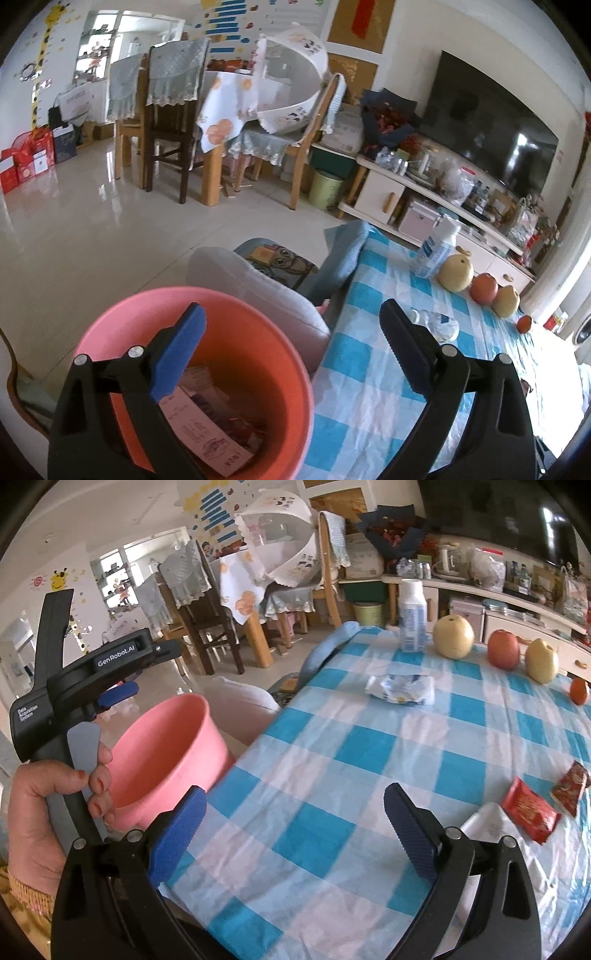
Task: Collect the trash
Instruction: 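Move both open tools back toward the remaining packets on the table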
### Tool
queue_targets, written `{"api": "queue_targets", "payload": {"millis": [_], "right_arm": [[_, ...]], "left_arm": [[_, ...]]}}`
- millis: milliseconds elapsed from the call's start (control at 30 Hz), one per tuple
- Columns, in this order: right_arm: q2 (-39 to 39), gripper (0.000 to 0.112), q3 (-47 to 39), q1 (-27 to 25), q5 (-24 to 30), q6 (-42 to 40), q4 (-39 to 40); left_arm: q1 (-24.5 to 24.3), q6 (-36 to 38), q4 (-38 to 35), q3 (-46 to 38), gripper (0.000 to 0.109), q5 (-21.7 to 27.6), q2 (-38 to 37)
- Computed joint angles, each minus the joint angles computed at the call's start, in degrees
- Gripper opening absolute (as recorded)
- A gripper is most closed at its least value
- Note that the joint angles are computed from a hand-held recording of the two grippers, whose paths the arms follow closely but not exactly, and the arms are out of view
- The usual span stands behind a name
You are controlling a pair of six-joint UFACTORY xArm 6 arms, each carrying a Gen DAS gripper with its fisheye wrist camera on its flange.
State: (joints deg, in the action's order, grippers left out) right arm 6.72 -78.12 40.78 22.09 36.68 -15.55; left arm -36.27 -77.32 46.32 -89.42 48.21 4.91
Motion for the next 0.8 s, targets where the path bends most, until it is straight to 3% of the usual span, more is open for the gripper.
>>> {"api": "queue_targets", "payload": {"millis": [400,800], "right_arm": [[-7.96,0.096,9.10,-3.71,-3.54,2.99,-1.71],[-13.66,0.096,16.51,-7.71,-5.87,2.14,-0.33]], "left_arm": [[-3.26,6.18,-0.62,-9.40,0.096,-0.38,8.30],[-5.66,14.27,-5.77,-20.94,0.096,0.78,17.78]]}}
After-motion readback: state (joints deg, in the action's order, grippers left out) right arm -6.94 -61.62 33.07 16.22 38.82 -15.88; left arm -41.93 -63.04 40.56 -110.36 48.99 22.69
